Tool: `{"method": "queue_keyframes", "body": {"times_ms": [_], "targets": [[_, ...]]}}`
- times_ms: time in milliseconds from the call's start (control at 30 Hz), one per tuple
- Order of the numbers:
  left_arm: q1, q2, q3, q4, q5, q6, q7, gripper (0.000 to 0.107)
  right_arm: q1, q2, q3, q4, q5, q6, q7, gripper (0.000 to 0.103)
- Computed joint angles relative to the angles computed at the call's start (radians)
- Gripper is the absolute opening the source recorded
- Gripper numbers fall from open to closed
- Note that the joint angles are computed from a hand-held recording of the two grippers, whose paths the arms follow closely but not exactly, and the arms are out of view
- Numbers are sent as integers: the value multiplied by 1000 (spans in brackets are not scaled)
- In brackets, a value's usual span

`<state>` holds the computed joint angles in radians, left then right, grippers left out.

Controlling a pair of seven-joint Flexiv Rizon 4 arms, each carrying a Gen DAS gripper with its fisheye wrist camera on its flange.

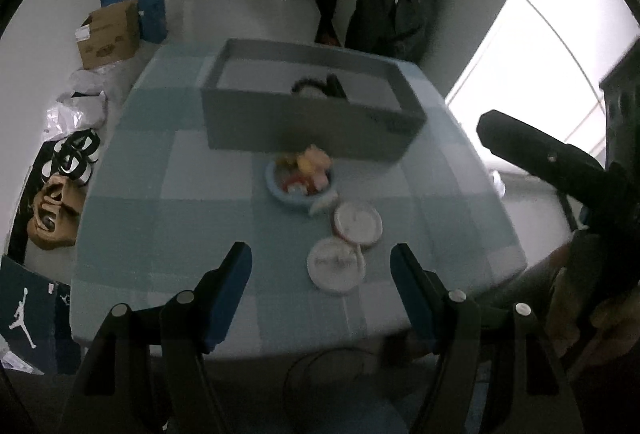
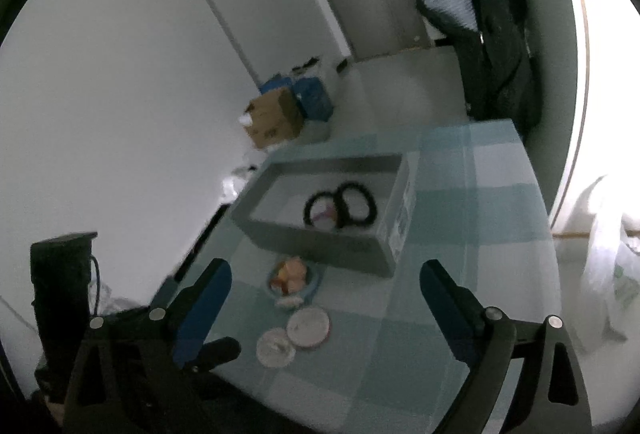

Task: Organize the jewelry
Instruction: 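Lift both tools up and away from the grey box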

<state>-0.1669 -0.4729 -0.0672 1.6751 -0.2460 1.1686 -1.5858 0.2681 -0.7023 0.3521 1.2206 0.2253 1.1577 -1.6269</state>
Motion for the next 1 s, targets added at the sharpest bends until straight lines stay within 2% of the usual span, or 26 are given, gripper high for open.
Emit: {"method": "queue_keyframes", "body": {"times_ms": [100, 267, 367, 400, 433, 533, 633, 800, 900, 1000], "targets": [[-9, -9, 5, -17, 27, -29, 17, 68, -4, 5, 1, 14, -2, -20, -8, 96], [7, -19, -7, -30, 2, -102, 41, 68, -27, 5, 21, 17, 25, -37, -35, 96], [19, -8, -13, -19, -14, -94, 64, 68, -59, -11, 68, -15, 71, -127, -94, 94], [22, -5, -13, -15, -18, -95, 69, 68, -60, -16, 72, -24, 82, -156, -115, 89], [22, -2, -9, -10, -19, -92, 65, 68, -57, -23, 76, -35, 88, -193, -142, 79], [27, 7, 0, 1, -27, -98, 47, 68, -31, -33, 59, -52, 94, -264, -196, 64], [50, 14, -4, -7, -49, -175, 55, 68, 4, -34, 37, -50, 88, -290, -248, 58], [65, 32, 18, 18, -74, -148, -7, 68, 49, -26, 9, -24, 71, -267, -295, 56], [86, 40, 6, 45, -121, -112, -34, 68, 77, -27, -16, -8, 38, -249, -289, 48], [75, 18, 10, 26, -107, -104, -66, 68, 95, -26, -30, 8, 7, -213, -281, 42]]}}
